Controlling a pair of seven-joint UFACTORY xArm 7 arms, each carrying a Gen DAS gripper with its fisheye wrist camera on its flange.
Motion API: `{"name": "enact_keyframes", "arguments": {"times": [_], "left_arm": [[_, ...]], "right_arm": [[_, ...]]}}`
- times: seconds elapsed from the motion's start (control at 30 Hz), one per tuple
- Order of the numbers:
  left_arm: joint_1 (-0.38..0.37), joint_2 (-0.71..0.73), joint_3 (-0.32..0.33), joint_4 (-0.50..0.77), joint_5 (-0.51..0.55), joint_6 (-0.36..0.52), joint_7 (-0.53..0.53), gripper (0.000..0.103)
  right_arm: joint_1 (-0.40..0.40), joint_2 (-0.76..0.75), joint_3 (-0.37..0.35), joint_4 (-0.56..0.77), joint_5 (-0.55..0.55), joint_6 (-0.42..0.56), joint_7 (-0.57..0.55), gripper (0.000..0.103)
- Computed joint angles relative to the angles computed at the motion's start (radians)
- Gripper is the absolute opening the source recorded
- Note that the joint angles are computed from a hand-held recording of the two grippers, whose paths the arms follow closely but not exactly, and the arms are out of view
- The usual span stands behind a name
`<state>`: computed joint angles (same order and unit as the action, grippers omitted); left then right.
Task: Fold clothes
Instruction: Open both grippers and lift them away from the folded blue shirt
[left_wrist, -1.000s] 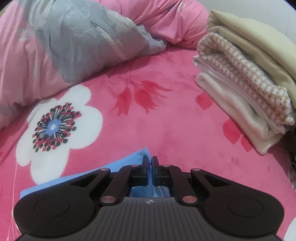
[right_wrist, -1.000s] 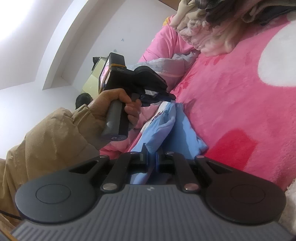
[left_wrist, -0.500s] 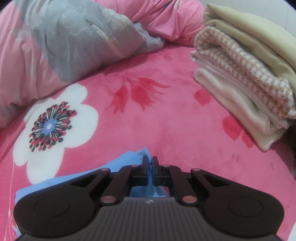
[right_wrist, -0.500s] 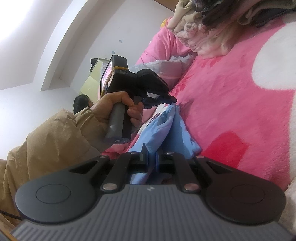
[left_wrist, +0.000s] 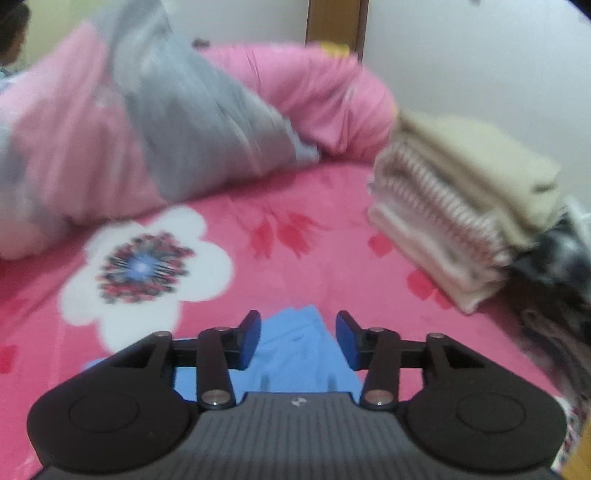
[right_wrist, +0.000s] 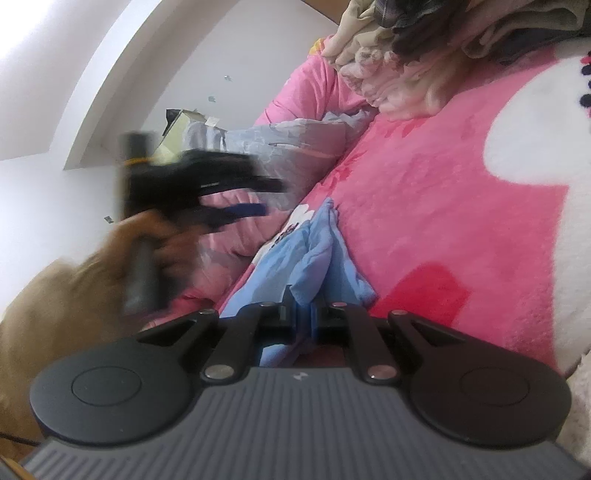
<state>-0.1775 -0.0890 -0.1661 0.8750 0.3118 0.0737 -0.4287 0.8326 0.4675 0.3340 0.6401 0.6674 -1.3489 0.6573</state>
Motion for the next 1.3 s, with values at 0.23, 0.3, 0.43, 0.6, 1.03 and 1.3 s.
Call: {"name": "enact_keyframes", "arguments": {"times": [0.23, 0.3, 0.43, 0.6, 1.03, 1.3], "left_arm": [[-0.235, -0.454, 0.273, -0.385, -0.334, -0.044, 0.368, 0.051], [-0.243, -0.543, 0.291, -0.454, -0.364, -0.022, 0.400, 0.051], [-0.254, -0.652, 0.317, -0.559, -0.427, 0.006, 0.446, 0.051], [-0.252, -0.695, 0.309, -0.647, -0.475, -0.021, 0.460, 0.051], [-0.239, -0.641, 0.338, -0.733, -0.372, -0.134, 0.557, 0.051], [-0.369, -0.646, 0.531, -0.761, -0.426, -0.128, 0.674, 0.053]], "right_arm": [[-0.059, 0.006, 0.008, -0.060, -0.098, -0.087, 0.238, 0.009], [-0.056, -0.040, 0.017, -0.089, -0.055, -0.049, 0.227, 0.009], [-0.005, -0.199, 0.042, -0.139, 0.209, 0.093, 0.047, 0.009], [-0.004, -0.361, 0.030, -0.109, 0.267, 0.307, -0.300, 0.009], [-0.201, -0.217, -0.127, 0.400, -0.092, 1.109, -0.673, 0.019], [-0.111, -0.008, -0.352, 0.716, -0.260, 1.410, -0.530, 0.021]]}}
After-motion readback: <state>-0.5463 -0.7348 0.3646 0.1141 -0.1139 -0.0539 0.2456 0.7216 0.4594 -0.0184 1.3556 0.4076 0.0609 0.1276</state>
